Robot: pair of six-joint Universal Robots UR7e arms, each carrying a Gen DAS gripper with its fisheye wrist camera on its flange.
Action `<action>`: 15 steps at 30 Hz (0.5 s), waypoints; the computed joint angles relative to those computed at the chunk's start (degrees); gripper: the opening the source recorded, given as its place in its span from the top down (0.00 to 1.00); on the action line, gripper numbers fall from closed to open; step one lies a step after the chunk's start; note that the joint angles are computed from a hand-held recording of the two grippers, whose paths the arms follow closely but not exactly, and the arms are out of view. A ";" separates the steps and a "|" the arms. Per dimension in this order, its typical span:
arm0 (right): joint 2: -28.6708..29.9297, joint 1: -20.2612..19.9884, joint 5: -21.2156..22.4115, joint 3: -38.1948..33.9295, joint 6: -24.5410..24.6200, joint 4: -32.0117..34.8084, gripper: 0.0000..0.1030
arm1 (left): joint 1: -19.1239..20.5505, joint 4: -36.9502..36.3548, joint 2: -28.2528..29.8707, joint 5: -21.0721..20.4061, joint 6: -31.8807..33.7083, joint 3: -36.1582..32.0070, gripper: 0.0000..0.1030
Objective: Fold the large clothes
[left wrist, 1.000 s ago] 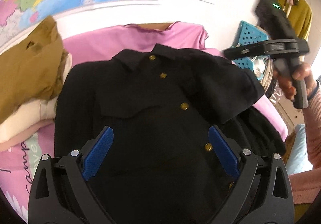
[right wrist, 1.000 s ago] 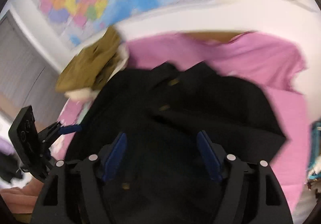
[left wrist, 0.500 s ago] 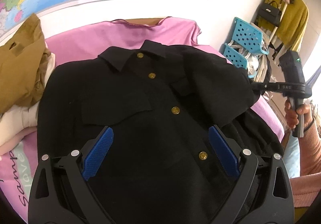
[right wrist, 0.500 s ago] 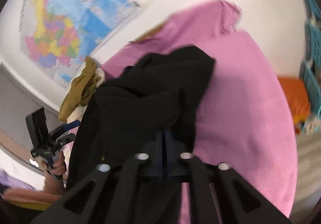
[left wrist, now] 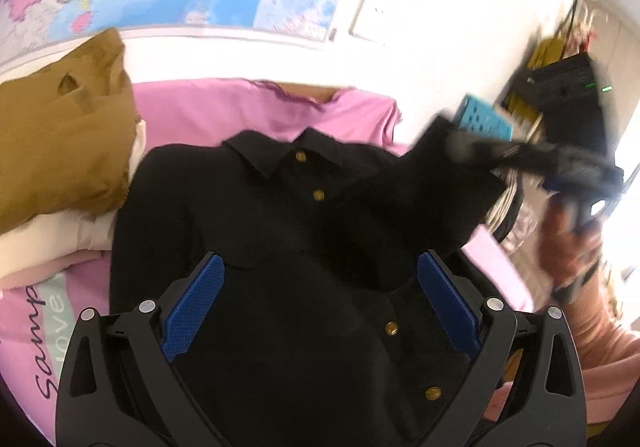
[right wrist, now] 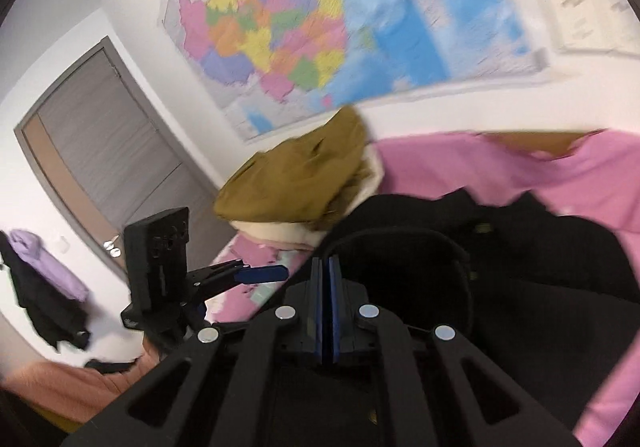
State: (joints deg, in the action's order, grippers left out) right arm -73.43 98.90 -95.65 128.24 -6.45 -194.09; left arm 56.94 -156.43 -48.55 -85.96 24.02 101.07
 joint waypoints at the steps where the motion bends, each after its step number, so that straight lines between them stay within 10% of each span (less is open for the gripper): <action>1: 1.29 0.06 0.32 -1.17 0.46 0.58 0.91 | 0.39 -0.43 -0.52 -0.79 -0.10 0.04 0.06; 3: 3.53 -0.59 1.55 -3.85 2.06 4.47 0.41 | 0.84 -0.88 -1.16 -1.54 0.22 0.33 0.05; 4: 4.28 -0.49 0.59 -4.15 2.92 3.36 0.35 | 1.52 0.48 -1.44 -2.99 0.20 -0.02 0.05; 10: -1.62 -2.51 -2.08 2.47 3.23 -4.39 0.36 | 3.97 6.42 0.22 -3.86 -1.74 -1.52 0.05; 15: -7.93 -5.36 -17.97 10.28 5.99 -11.83 0.32 | 4.78 7.93 3.38 0.49 -3.45 -3.56 0.05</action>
State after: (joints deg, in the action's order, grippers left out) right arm -81.36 93.55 -113.61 138.52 -0.47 -205.92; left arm 61.72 -148.50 -45.16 -85.47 20.58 97.51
